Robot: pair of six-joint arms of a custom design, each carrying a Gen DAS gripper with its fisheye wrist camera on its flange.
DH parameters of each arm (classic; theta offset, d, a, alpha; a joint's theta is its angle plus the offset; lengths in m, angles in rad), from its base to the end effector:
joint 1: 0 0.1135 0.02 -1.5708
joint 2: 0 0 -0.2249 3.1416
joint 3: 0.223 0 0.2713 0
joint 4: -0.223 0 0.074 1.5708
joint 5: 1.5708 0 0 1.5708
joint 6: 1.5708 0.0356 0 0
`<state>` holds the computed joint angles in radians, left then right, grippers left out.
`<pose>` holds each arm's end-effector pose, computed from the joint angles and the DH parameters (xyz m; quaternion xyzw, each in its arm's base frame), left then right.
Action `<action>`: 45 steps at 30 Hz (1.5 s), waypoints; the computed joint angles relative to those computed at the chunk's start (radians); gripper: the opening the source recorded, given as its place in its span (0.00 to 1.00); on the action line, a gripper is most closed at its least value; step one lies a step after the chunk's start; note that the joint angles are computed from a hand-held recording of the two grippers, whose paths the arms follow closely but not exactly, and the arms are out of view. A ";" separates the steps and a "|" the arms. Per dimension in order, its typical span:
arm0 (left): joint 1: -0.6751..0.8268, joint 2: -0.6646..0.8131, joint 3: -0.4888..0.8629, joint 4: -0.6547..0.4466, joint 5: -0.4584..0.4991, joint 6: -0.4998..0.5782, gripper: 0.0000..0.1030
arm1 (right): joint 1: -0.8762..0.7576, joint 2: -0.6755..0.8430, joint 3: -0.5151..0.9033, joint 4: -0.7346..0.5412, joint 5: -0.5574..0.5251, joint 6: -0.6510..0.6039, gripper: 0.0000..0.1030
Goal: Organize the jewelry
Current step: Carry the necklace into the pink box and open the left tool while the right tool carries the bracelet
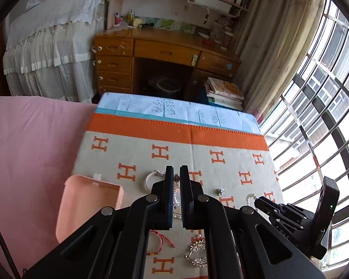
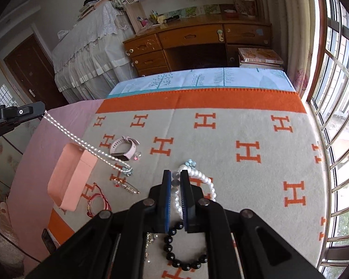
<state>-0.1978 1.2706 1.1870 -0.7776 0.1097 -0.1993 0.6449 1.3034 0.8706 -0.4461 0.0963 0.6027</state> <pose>0.2869 -0.0615 0.2831 0.0184 0.9363 -0.1188 0.3299 0.2384 0.1750 0.1896 -0.0035 0.9398 0.1611 0.3014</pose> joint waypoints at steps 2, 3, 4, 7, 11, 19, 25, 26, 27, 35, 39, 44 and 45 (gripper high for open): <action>0.066 -0.061 0.009 -0.036 0.020 0.037 0.03 | 0.040 -0.002 0.034 -0.011 0.030 0.010 0.07; 0.099 -0.085 0.012 -0.051 0.030 0.056 0.03 | 0.059 0.002 0.053 -0.017 0.040 0.010 0.07; 0.127 -0.103 0.015 -0.063 0.035 0.073 0.03 | 0.079 0.010 0.073 -0.021 0.047 0.011 0.07; 0.219 -0.129 0.034 -0.106 0.068 0.129 0.03 | 0.138 0.056 0.141 -0.029 0.072 0.011 0.07; 0.333 -0.133 0.013 -0.119 0.114 0.203 0.03 | 0.209 0.148 0.245 -0.038 0.093 0.008 0.07; 0.416 -0.013 -0.090 -0.013 0.152 0.261 0.03 | 0.308 0.334 0.451 -0.090 0.113 -0.012 0.07; 0.394 0.055 -0.132 0.093 0.119 0.265 0.03 | 0.345 0.424 0.549 -0.127 0.126 -0.009 0.07; 0.390 0.067 -0.129 0.103 0.119 0.263 0.03 | 0.348 0.437 0.564 -0.132 0.130 -0.008 0.07; 0.388 0.073 -0.129 0.114 0.120 0.262 0.03 | 0.351 0.449 0.581 -0.137 0.132 -0.007 0.07; 0.382 0.059 -0.214 0.223 0.114 0.273 0.03 | 0.364 0.522 0.680 -0.140 0.142 -0.001 0.07; 0.360 0.090 -0.322 0.323 0.045 0.282 0.10 | 0.369 0.571 0.742 -0.140 0.155 0.005 0.07; 0.321 0.070 -0.499 0.473 -0.078 0.236 0.71 | 0.375 0.632 0.821 -0.143 0.174 0.014 0.07; 0.323 0.044 -0.539 0.498 -0.090 0.227 0.74 | 0.377 0.644 0.836 -0.145 0.174 0.016 0.07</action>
